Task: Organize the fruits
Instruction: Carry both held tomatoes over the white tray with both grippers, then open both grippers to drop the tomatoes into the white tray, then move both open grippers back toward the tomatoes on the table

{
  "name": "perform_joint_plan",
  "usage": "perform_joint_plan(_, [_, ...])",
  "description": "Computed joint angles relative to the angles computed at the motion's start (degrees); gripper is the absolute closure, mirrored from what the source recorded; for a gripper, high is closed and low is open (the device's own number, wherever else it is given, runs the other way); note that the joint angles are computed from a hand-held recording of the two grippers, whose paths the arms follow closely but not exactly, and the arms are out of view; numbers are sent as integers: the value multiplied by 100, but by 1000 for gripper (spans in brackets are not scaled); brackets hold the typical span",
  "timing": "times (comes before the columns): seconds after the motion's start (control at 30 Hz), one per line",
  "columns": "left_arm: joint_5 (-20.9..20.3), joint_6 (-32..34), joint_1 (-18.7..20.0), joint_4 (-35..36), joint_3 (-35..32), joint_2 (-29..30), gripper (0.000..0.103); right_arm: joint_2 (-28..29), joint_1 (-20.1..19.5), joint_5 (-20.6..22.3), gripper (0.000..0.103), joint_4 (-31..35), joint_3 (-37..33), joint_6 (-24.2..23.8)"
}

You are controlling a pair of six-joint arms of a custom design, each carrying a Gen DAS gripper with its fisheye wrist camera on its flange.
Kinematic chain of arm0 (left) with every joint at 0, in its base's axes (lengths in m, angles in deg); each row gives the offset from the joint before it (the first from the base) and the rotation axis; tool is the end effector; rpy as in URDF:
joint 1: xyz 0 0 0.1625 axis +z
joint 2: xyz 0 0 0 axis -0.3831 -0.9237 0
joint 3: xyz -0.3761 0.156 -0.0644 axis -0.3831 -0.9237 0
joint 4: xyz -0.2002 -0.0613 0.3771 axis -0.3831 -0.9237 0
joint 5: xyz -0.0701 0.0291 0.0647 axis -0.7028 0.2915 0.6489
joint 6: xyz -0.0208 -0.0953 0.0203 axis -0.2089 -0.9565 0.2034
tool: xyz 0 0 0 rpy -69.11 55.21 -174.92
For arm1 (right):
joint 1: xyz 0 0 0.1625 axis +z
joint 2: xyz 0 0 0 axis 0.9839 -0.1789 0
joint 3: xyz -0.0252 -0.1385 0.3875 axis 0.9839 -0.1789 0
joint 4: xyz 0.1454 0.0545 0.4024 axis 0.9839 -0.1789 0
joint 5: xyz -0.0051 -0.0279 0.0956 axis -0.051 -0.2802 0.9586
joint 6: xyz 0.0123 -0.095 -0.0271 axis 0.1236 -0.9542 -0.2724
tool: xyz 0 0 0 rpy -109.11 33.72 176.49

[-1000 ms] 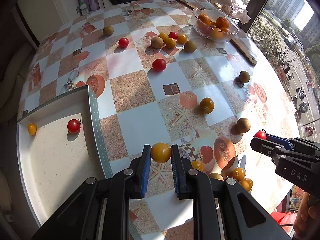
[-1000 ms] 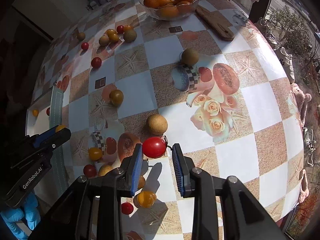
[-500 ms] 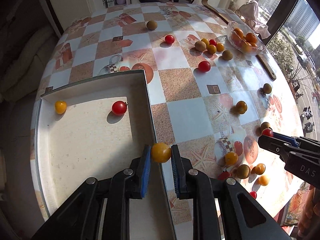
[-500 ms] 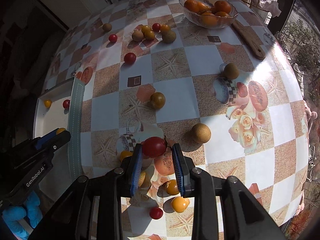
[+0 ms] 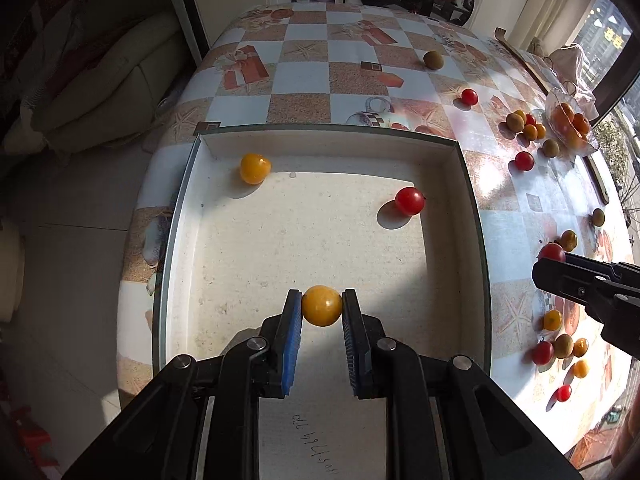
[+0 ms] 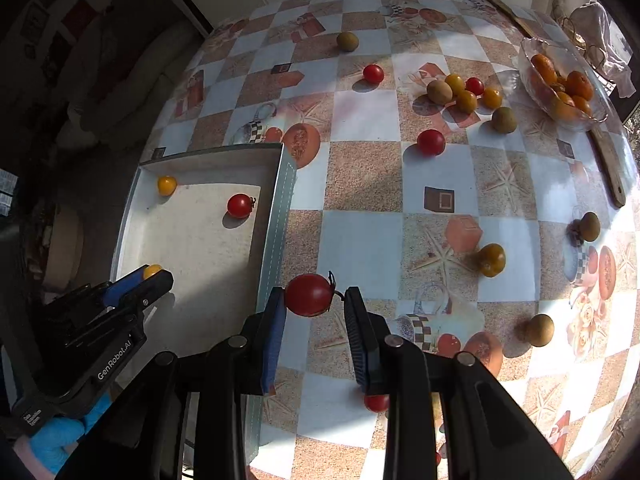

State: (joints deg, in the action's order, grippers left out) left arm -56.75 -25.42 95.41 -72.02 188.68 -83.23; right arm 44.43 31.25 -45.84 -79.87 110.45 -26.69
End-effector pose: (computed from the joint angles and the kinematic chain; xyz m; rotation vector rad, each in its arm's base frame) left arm 0.0402 -0.5768 0.2502 -0.0602 2.3242 -0.4446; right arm 0.3341 -0.6345 -0.0797 0.4079 -2.6103 0.1093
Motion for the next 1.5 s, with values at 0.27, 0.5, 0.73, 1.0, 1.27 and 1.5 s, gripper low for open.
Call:
perform_joint_plan(0.27, [184,-6,351,-152,-48,0,82,772,118,345,70,657,-1041,-134])
perform_joint_plan(0.5, [223,80,511,-292,-186,180,82,1348,119,363,70,1198,-1875,-79])
perform_joint_plan(0.73, [301,226,510,-475,-177,234,81,1546,74,181,69,1508,-2139,50])
perform_joint_plan(1.0, [388,300,469,-743,-36,177,38,1635,96,65,66,1477,-2238,-50])
perform_joint_plan(1.27, [498,123,410,-403,-1,116,38,1515,129,467,28,1149,-2055,-119])
perform_joint_plan(1.5, [518,79,255,-120,16,60,38,1117,154,450,19,582,-1561,139])
